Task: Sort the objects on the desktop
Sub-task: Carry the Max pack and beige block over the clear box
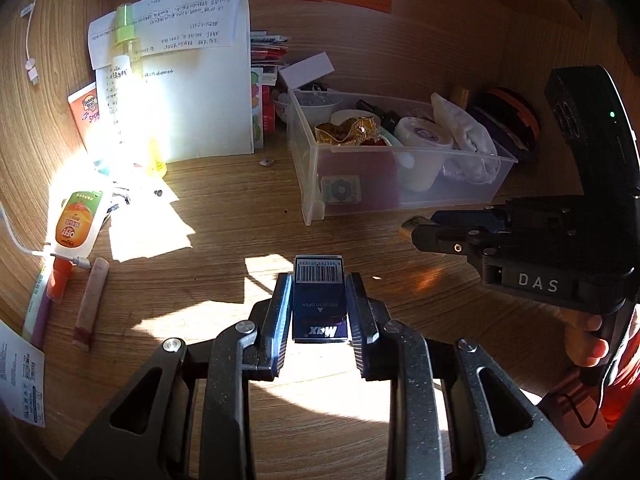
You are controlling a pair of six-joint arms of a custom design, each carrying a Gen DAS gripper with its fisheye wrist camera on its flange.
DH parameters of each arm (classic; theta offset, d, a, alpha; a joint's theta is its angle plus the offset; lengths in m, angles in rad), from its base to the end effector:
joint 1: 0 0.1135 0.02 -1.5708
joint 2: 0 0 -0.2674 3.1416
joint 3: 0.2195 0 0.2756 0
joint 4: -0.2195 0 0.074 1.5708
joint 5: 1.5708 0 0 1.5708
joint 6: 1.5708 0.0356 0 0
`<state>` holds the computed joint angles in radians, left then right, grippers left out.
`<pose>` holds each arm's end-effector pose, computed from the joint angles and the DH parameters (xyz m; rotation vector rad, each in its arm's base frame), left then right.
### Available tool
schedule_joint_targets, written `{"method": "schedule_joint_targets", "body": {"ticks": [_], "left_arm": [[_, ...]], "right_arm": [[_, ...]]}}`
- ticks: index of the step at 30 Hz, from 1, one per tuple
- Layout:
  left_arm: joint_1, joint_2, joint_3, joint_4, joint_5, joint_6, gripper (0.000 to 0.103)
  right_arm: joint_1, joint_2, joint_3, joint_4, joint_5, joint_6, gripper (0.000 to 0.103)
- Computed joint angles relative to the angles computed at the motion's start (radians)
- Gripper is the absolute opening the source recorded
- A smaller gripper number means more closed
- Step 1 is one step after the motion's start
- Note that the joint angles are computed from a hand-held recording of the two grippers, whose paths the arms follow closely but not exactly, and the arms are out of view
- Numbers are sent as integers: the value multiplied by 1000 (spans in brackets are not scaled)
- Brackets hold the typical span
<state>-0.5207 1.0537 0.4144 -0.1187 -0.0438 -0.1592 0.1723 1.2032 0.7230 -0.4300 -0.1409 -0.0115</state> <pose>0.1908 -0.1076 0.1583 0.4000 2.3115 -0.2882 0.2526 0.0490 0.2057 -0.2877 2.4676 0.2431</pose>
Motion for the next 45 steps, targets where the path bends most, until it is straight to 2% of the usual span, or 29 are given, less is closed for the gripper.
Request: {"method": "schedule_joint_targets", "body": {"ticks": [7, 17, 30, 35, 45], "left_arm": [[-2, 78, 102, 31, -18, 23, 27], [4, 225, 271, 56, 29, 48, 27], [8, 425, 478, 62, 68, 66, 27], [15, 522, 568, 42, 93, 61, 27], [32, 657, 663, 13, 106, 48, 27]], "right_arm": [[-106, -55, 34, -40, -48, -32, 22], [-274, -79, 108, -72, -113, -92, 22], [-402, -2, 200, -36, -143, -130, 22], [-397, 80, 269, -25, -146, -126, 22], [-278, 233, 351, 24, -112, -148, 22]]}}
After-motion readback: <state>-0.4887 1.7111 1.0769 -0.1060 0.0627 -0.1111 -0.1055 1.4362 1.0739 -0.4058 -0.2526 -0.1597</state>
